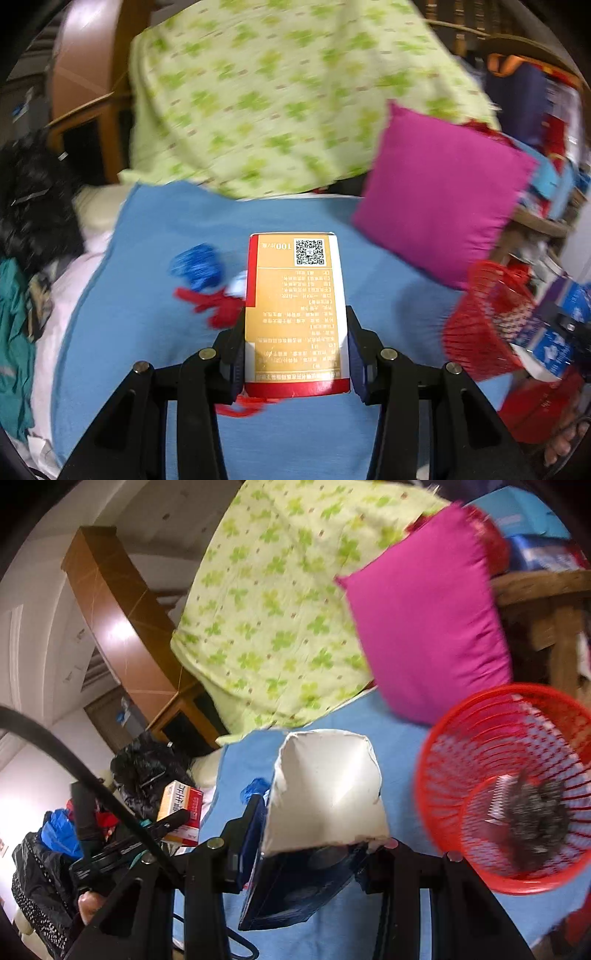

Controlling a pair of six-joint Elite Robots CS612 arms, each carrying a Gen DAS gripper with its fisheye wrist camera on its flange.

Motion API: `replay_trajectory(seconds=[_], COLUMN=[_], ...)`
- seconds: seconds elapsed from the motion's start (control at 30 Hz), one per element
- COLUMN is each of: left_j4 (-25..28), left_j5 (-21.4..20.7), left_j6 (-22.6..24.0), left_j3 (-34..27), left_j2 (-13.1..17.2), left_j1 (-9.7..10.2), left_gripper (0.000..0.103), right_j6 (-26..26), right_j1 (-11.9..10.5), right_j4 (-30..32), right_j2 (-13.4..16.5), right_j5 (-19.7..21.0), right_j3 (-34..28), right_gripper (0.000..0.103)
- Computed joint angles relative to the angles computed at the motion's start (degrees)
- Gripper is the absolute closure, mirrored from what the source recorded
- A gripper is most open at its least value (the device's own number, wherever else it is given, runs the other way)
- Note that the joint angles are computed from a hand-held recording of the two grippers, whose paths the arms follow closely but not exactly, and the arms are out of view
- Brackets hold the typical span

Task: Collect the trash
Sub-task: 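Carry both boxes over the red wastebasket and open both grippers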

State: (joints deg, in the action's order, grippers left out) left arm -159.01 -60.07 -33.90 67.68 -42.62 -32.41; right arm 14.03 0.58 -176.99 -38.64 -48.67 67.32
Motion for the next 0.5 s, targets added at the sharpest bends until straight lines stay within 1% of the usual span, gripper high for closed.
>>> replay_trajectory(seconds=[0.13, 0.2, 0.23, 0.33, 0.5], left_j4=[-0.55, -0.22, -1.05, 0.87, 3.22], left_j5=[-2.38, -4.59, -5.99, -9.71, -13.8], left_j6=[4.47, 6.32, 7.69, 10.09, 12.95], left_j3=[-4.61, -7.84, -9.03, -14.45, -22.3], left_j2=[2.15, 3.71, 4.42, 7.01, 11.01], left_j1=[-1.77, -2.43, -2.69, -3.38, -4.46], left_gripper=[0.056, 0.056, 0.056, 0.056, 0.056], right_j6=[1.02, 1.68, 2.08, 2.93, 3.29], right_j1=[-2.2, -3.28, -3.75, -5.1, -6.63], right_j4=[-3.06, -4.34, -4.81, -6.01, -5.74], right_j2=[-2.01, -2.84, -3.1, -3.86, -4.27], right_j5=[-0.99, -1.87, -2.15, -3.72, -6.94], right_j3=[3.5, 5.03, 5.51, 6.83, 7.16], right_gripper=[0.059, 0.059, 0.059, 0.059, 0.058])
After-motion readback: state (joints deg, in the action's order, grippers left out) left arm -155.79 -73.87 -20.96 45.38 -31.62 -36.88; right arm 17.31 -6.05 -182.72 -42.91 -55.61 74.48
